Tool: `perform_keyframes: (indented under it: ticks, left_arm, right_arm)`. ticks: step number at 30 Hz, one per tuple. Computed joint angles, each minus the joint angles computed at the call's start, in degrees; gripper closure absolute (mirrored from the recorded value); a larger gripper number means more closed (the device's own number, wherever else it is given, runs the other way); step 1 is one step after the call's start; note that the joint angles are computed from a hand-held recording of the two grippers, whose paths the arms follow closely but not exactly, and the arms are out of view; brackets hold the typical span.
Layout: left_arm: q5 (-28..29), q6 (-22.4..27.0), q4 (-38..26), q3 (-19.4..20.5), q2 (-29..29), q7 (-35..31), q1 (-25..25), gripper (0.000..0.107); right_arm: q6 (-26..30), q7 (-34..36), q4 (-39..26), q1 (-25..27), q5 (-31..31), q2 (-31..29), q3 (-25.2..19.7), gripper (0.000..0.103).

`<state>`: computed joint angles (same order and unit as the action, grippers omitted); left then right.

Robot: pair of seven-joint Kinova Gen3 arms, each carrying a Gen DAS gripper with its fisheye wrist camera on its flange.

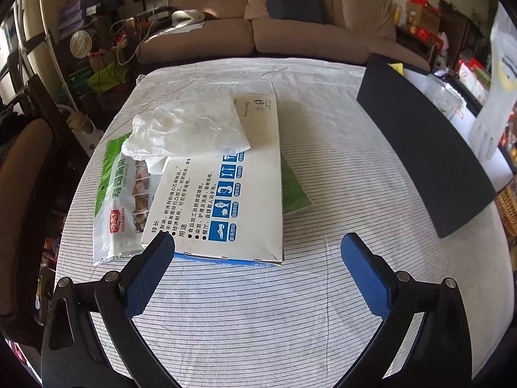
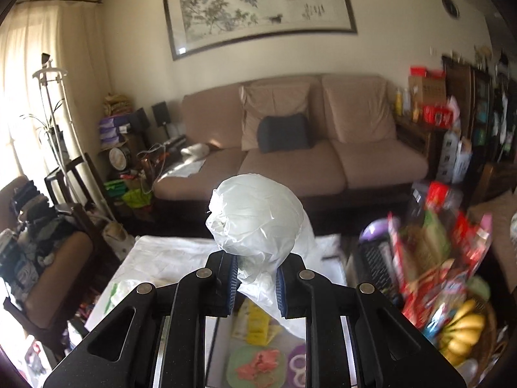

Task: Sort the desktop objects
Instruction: 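Lift the white bag with the right gripper and release it into the black box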

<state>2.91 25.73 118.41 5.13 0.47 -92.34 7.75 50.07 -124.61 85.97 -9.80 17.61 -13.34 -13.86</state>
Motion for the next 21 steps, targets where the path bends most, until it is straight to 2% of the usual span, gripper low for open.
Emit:
perform_keyframes:
  ticks: [3,6,12,15,16,18,19,20,21]
  left_arm:
    - [-0.13,0.17,0.00,-0.05,0.07,0.00,-0.03,0.004]
    - [0.64,0.08,0.07,-0.27,-0.21,-0.80,-0.32,0.004]
    - [1.83,0.57,-0.02,-0.46,-0.44,-2.13,-0.76,0.004]
    - [2.77,0.59,-0.08,-0.41,-0.56,-2.90,-0.75,0.004]
    - [3.21,0.62,-0.07,-0.42,-0.63,-3.36,-0.75,0.004]
    - [3.33,0.69,-0.11,-0.27,-0.68,-3.66,-0.59,0.004]
    - [3.22,0.69,-0.10,-0.19,-0.70,-3.64,-0.49,0.004]
    - [2.82,0.74,-0.13,-0.07,-0.67,-3.40,-0.35,0.004]
    - [2.32,0.80,-0.18,0.02,-0.61,-2.97,-0.23,0.004]
  right_arm:
    - [-2.00,0.01,3.82,-0.72,-1.91,0.45,0.06,0.084]
    - [-6.91,1.76,9.38,-4.16,-8.36,1.42,3.50,0.084]
    - [-15.94,4.55,18.83,-17.02,-20.56,2.07,18.22,0.084]
    - [-16.35,1.62,22.87,-21.31,-20.56,1.87,25.18,0.084]
    - [-14.63,-0.71,23.59,-20.97,-18.78,2.28,25.93,0.083]
    - [-9.97,-4.63,23.18,-17.34,-14.12,4.72,24.55,0.071]
    - [-7.64,-5.30,22.83,-14.68,-11.79,7.01,23.08,0.055]
    - [-5.31,-6.17,22.29,-12.03,-9.46,8.85,20.67,0.047]
    - [-2.98,-6.15,21.91,-9.37,-7.13,10.87,18.37,0.047]
